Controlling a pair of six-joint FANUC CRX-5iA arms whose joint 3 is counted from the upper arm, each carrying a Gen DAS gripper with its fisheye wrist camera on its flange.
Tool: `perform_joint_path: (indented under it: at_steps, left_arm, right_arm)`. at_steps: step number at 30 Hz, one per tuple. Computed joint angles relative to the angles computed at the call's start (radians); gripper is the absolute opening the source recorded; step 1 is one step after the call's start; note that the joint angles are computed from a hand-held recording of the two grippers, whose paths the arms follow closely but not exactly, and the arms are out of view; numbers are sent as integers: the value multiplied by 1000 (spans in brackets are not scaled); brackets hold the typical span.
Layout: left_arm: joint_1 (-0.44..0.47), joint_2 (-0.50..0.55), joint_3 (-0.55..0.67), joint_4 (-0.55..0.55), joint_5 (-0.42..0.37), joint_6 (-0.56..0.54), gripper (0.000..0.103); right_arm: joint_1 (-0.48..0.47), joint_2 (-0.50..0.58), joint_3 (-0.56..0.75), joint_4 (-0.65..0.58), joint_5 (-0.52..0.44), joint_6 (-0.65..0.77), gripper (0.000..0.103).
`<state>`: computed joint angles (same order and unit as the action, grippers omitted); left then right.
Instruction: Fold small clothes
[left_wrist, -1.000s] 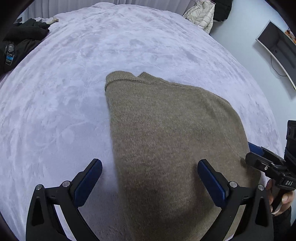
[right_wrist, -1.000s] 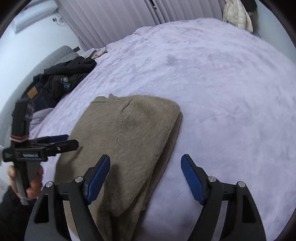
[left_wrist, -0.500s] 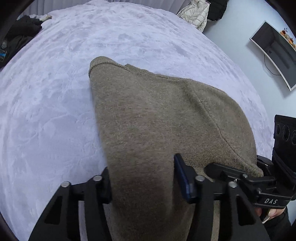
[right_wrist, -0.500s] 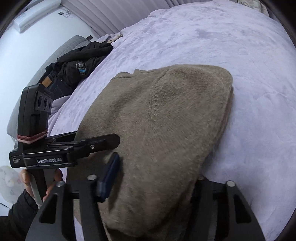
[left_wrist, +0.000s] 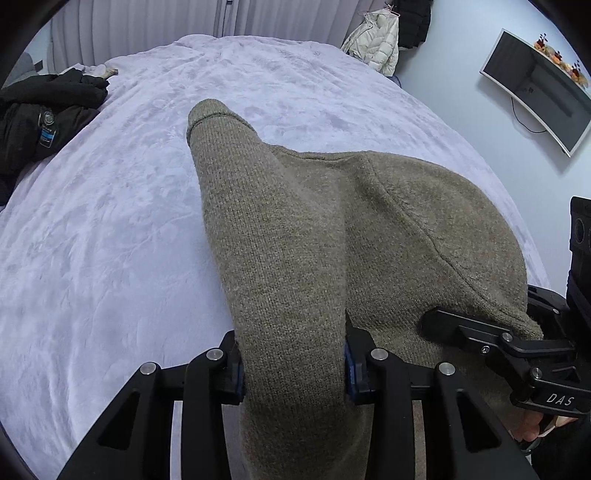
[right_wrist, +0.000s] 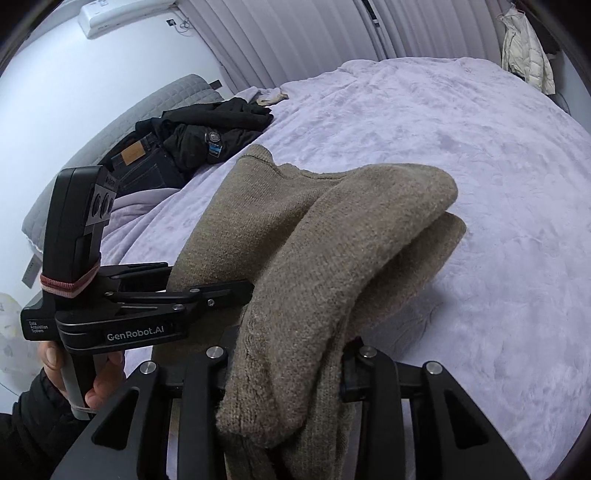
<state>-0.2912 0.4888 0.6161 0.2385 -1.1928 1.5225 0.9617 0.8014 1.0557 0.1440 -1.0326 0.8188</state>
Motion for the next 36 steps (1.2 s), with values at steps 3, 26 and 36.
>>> perform_joint_path:
  at_steps: [3,26,36]
  left_arm:
    - [5,-70,-96,3,11,-3,39]
    - [79,-468,-661,104,347,-161,79]
    - [13,-324,-604,103,320,-245,79]
  right_arm:
    - [34,-38,-59,16,16,-20,36]
    - [160,-217,-434,245,36,-197,64]
    - [228,-92,-294,301,-100,112,69]
